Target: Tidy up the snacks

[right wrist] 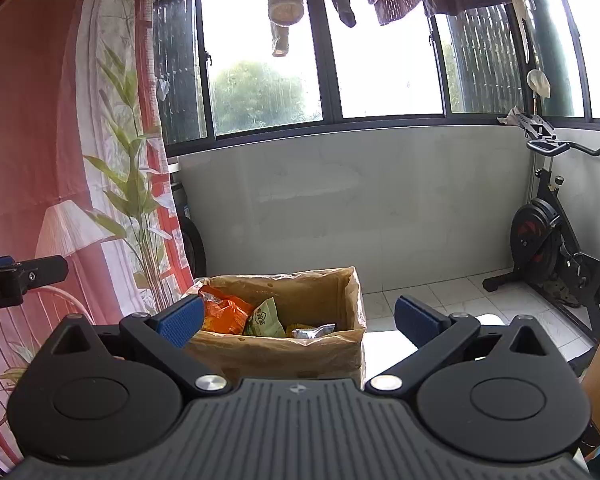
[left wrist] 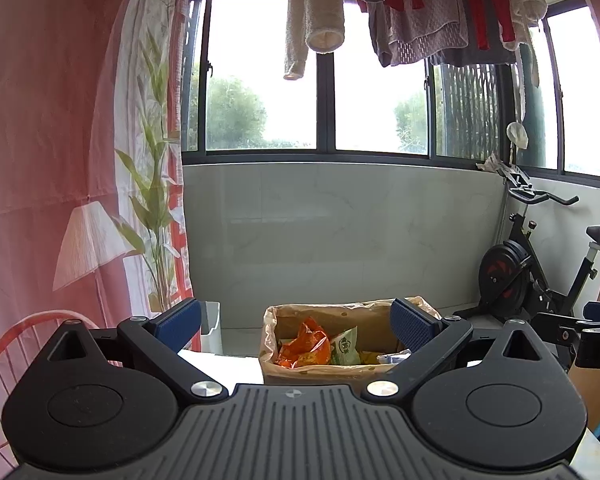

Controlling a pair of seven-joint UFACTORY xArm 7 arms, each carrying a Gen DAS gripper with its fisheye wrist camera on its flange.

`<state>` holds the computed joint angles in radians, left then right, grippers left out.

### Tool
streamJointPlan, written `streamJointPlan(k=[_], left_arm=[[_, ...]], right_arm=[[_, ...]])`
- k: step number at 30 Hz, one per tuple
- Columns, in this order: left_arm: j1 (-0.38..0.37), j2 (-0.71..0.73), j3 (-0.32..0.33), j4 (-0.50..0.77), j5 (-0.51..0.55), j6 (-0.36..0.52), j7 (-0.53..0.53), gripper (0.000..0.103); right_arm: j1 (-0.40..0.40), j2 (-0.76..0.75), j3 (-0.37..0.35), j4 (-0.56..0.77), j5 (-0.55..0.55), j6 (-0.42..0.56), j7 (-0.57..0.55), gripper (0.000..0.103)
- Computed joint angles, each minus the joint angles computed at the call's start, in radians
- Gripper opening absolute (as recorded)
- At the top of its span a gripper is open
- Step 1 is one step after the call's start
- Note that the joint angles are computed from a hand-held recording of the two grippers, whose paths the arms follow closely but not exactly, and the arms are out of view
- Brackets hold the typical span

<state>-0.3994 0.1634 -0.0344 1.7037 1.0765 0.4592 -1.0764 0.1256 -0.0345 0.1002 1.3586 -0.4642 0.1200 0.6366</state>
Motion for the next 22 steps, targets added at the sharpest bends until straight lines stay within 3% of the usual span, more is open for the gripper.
streamJointPlan(k=[22], left_arm=[[0.014, -0.01, 0.0, -0.029, -0.009, -0.044, 0.004, 0.102]], right_arm=[[0.004, 0.003, -0.001, -0.006, 0.013, -0.003, -0.01, 0.103]])
